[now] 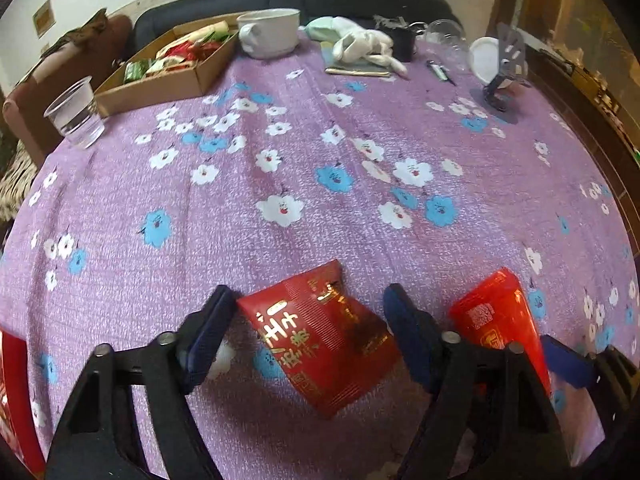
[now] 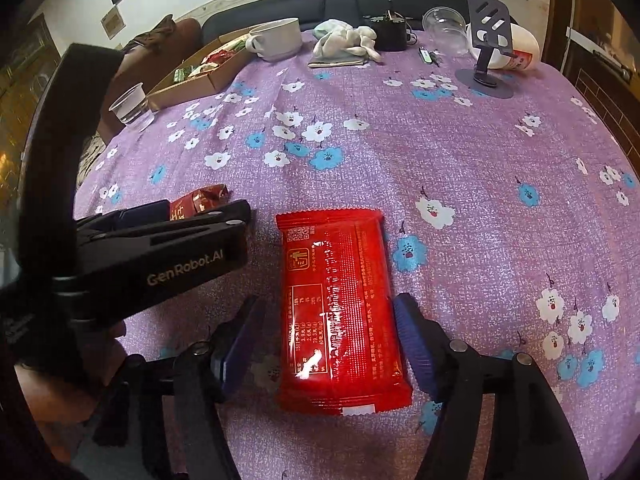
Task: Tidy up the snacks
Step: 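Grasp the small red gold-print packet with the left gripper while the right gripper holds the red bar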
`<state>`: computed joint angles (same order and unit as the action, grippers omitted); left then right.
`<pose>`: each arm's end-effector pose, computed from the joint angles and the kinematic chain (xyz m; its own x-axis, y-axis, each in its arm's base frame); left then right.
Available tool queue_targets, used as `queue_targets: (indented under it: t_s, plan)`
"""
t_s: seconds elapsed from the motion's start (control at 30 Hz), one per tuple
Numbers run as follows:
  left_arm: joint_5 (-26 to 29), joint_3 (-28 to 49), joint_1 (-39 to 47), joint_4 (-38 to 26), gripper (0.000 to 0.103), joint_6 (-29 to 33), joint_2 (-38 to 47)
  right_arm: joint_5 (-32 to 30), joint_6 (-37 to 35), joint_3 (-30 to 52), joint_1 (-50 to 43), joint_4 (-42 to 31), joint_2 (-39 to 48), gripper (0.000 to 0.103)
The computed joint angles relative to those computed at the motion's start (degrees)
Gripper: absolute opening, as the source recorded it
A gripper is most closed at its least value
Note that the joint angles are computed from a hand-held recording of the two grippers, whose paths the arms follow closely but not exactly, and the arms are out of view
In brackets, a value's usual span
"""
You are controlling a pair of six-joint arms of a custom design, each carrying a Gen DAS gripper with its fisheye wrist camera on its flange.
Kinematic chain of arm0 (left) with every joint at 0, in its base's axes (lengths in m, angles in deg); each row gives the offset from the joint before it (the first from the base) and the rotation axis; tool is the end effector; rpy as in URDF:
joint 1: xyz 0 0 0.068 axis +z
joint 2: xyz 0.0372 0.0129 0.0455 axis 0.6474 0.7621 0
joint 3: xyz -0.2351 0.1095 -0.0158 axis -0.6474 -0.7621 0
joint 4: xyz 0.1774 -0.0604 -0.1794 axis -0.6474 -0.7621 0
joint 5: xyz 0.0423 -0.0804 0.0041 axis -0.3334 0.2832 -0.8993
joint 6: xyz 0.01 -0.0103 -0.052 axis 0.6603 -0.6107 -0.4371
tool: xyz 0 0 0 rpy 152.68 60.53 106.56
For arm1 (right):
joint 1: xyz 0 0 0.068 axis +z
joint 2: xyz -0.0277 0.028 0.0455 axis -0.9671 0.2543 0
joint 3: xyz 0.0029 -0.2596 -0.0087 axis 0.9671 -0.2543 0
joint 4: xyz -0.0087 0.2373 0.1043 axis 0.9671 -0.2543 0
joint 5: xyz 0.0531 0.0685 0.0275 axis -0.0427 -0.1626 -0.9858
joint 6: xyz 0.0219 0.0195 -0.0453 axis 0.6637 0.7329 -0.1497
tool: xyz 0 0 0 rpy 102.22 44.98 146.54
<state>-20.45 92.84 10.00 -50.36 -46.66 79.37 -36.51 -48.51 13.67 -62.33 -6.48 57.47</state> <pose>0.1946 -0.1009 0.1266 -0.8414 -0.0752 -0.5351 -0.0912 0.9958 0.0034 0.1634 0.0434 0.1434 -0.8453 -0.1890 -0.4998 -0.2963 0.9441 0.1441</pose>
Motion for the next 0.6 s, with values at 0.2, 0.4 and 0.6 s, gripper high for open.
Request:
queue_targets:
  t_s: [0.2, 0.4, 0.6]
  plan:
    - [-0.54, -2.82, -1.17, -0.22, 0.048, 2.9, -4.5, 2.15, 0.11, -0.65, 1.61, 0.09, -1.17, 0.064]
    - [-1.8, -6.15, -2.04, -5.49, 0.046, 4.84, -12.02, 2.72, -0.98, -1.46, 3.66, 0.68, -2.39, 0.053]
    - [-4.47, -10.4, -5.06, -16.9, 0.045, 3.8, -27.12, -8.63, -3.17, -0.42, -1.6, -1.21, -1.05, 0.051]
